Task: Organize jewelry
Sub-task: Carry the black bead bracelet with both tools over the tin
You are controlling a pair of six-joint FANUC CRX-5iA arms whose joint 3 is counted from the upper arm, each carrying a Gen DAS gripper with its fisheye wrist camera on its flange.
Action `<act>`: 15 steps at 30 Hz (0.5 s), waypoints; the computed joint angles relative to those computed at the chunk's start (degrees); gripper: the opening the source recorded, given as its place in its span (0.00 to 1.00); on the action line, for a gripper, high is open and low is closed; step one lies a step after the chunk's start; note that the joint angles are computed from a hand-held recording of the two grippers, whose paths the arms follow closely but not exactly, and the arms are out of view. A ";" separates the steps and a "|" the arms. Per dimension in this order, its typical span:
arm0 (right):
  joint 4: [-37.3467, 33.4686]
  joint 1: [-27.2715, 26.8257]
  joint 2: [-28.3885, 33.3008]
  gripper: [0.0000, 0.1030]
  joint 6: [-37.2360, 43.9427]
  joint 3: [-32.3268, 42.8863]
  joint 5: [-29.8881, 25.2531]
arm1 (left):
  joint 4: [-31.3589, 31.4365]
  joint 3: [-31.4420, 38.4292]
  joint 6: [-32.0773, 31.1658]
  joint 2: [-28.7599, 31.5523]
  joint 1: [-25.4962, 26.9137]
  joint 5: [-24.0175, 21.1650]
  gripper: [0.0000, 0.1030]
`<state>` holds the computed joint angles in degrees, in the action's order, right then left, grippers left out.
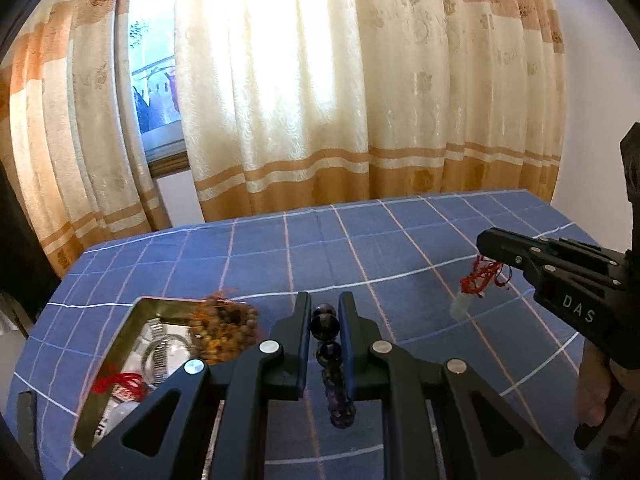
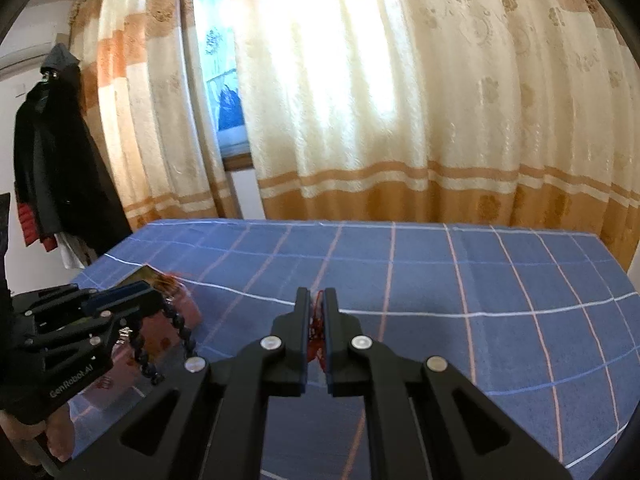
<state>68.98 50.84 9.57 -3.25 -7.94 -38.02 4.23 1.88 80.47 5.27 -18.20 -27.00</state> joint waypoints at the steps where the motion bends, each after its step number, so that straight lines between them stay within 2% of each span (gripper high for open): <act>1: 0.25 0.22 0.06 0.08 0.15 0.33 0.13 | 0.56 -0.54 -0.64 -0.63 0.29 0.29 0.13; 9: 0.76 2.22 1.59 0.08 3.56 4.66 0.69 | 0.56 -2.87 -0.98 -4.84 2.47 1.13 0.13; 15: -1.44 3.41 4.54 0.08 8.77 10.09 1.70 | 0.46 -4.32 -0.64 -7.18 4.86 1.34 0.13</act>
<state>67.54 54.25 14.11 5.52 2.15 -36.32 4.69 -2.44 79.83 -1.91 -13.34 -25.66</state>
